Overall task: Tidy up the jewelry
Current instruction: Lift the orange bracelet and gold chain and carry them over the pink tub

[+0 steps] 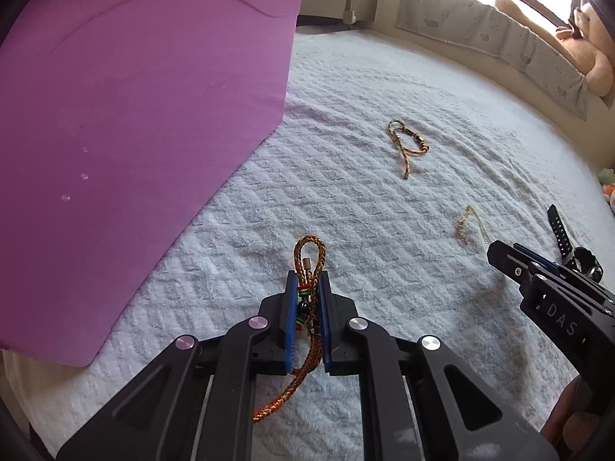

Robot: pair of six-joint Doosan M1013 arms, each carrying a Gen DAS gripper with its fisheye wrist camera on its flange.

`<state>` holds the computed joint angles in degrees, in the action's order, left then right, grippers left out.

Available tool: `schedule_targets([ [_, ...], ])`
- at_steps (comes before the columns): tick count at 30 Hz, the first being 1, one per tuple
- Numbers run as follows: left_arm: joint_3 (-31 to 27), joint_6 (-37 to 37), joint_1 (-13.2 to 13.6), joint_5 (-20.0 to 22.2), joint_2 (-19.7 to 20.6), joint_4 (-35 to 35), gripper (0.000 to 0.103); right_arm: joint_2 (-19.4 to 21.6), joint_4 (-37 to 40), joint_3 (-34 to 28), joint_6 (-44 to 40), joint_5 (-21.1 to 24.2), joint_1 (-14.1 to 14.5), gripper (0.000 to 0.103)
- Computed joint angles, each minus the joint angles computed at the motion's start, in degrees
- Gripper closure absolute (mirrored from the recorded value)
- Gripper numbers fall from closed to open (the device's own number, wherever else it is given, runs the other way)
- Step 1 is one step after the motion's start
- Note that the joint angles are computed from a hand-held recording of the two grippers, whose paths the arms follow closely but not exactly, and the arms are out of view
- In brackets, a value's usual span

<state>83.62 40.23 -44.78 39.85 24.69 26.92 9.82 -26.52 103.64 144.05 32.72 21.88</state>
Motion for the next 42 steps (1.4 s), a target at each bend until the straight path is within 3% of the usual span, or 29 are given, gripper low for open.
schedule_targets([
  [9, 2.8, 6.6, -0.3, -2.6, -3.6, -2.0, 0.092, -4.3, -5.5, 2.5, 10.5, 1.0, 2.3, 0.077],
  [18, 3.7, 18.3, 0.2, -5.1, -7.2, -12.0, 0.092, -7.9, -12.2, 2.1, 18.9, 5.7, 6.1, 0.077],
  [32, 0.1, 29.7, 1.1, -2.0, -11.0, -16.5, 0.093, -10.0, -18.1, -4.9, 21.1, 14.4, 10.4, 0.077],
  [42, -4.6, 35.9, 4.5, -2.0, -12.1, -20.1, 0.092, -7.0, -19.2, -13.2, 16.5, 13.3, 11.3, 0.077],
])
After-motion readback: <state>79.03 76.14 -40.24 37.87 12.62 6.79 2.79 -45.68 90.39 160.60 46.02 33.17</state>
